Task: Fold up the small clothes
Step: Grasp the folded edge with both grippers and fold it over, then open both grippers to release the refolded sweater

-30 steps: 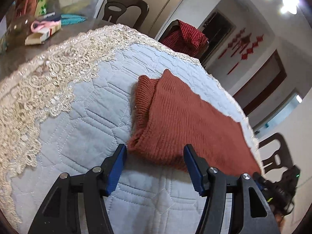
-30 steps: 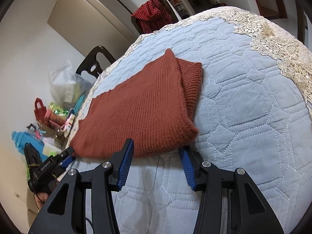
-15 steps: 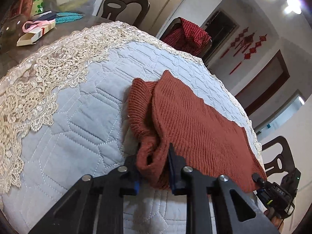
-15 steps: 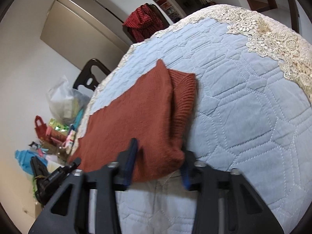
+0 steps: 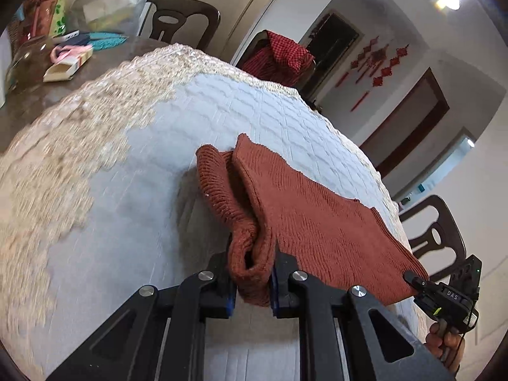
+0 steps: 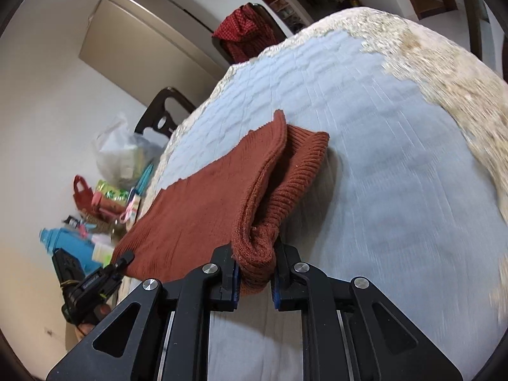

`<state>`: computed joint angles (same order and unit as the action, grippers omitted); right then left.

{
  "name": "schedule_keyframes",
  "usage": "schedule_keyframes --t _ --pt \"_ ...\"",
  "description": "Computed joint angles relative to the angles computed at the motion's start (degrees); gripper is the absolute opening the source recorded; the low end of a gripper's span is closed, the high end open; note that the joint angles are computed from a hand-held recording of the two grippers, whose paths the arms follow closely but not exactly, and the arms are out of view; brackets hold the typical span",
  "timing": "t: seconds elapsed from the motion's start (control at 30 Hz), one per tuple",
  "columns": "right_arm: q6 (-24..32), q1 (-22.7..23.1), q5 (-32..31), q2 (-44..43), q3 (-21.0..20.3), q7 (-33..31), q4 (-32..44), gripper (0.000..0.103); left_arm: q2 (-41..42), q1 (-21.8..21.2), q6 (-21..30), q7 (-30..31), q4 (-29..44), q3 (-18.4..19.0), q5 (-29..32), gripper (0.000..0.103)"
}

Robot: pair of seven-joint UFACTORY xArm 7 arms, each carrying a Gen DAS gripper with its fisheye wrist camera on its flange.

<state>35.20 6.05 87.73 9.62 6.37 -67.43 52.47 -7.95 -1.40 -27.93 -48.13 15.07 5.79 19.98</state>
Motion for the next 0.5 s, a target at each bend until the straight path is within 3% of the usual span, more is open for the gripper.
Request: schedule_keyframes --t 0.2,0.37,0.5 --pt "0.1 0.1 0.6 -5.1 -0.9 -1.4 -7.0 0.015 -3.5 -1.3 0.3 2.6 -5.1 -1.9 -4.1 0.018" --pt "-1.8 0.9 0.5 -3.1 -0.9 -2.7 -6.5 0.016 -0.3 -2.0 0.1 0.6 -3.9 1.1 0.5 0.023" --pt "-5.5 1.7 2.3 -5.5 -0.5 -6.4 -7.9 0.022 -6.0 -0.4 2.3 4.6 -7.1 -1.9 -4.3 0.025"
